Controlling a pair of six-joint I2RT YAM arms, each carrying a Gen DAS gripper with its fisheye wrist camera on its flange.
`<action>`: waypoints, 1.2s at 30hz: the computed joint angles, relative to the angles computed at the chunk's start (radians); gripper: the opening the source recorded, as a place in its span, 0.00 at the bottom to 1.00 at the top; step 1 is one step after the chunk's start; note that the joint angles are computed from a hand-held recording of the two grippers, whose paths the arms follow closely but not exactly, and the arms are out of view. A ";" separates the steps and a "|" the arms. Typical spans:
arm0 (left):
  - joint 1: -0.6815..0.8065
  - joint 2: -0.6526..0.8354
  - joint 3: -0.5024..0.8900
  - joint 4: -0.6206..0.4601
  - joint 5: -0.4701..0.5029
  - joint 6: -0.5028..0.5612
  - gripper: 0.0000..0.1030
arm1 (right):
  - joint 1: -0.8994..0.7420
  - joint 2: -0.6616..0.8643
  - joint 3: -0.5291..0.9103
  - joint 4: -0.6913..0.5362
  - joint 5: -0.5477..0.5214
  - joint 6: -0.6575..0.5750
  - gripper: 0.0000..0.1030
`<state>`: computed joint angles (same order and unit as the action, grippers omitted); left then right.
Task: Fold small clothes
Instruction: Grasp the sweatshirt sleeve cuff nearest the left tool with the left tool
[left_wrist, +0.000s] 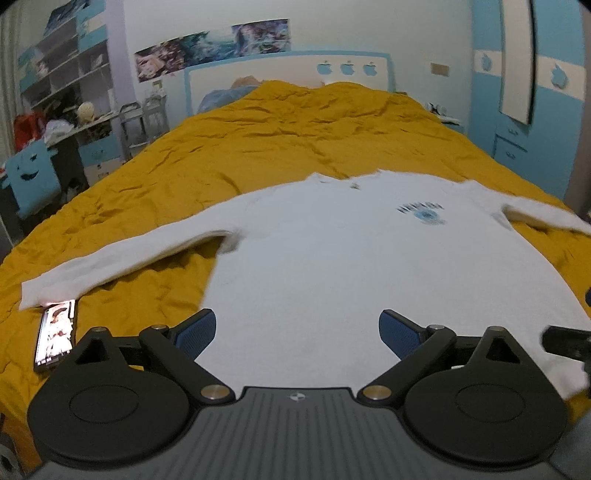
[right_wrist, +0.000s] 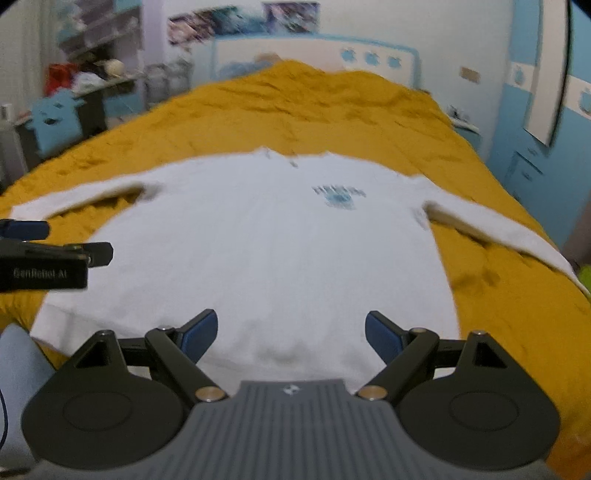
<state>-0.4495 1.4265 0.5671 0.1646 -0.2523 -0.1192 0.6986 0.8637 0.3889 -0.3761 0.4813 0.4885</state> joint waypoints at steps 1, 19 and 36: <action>0.062 0.017 0.015 0.015 0.046 0.016 1.00 | -0.045 0.006 -0.009 0.051 -0.046 -0.050 0.81; 0.841 0.695 0.837 -0.149 0.212 0.041 1.00 | -0.463 0.729 0.301 0.608 -0.424 -0.326 0.81; 0.916 0.819 0.911 -0.112 0.298 -0.084 0.11 | -0.464 1.057 0.576 0.633 -0.550 -0.297 0.80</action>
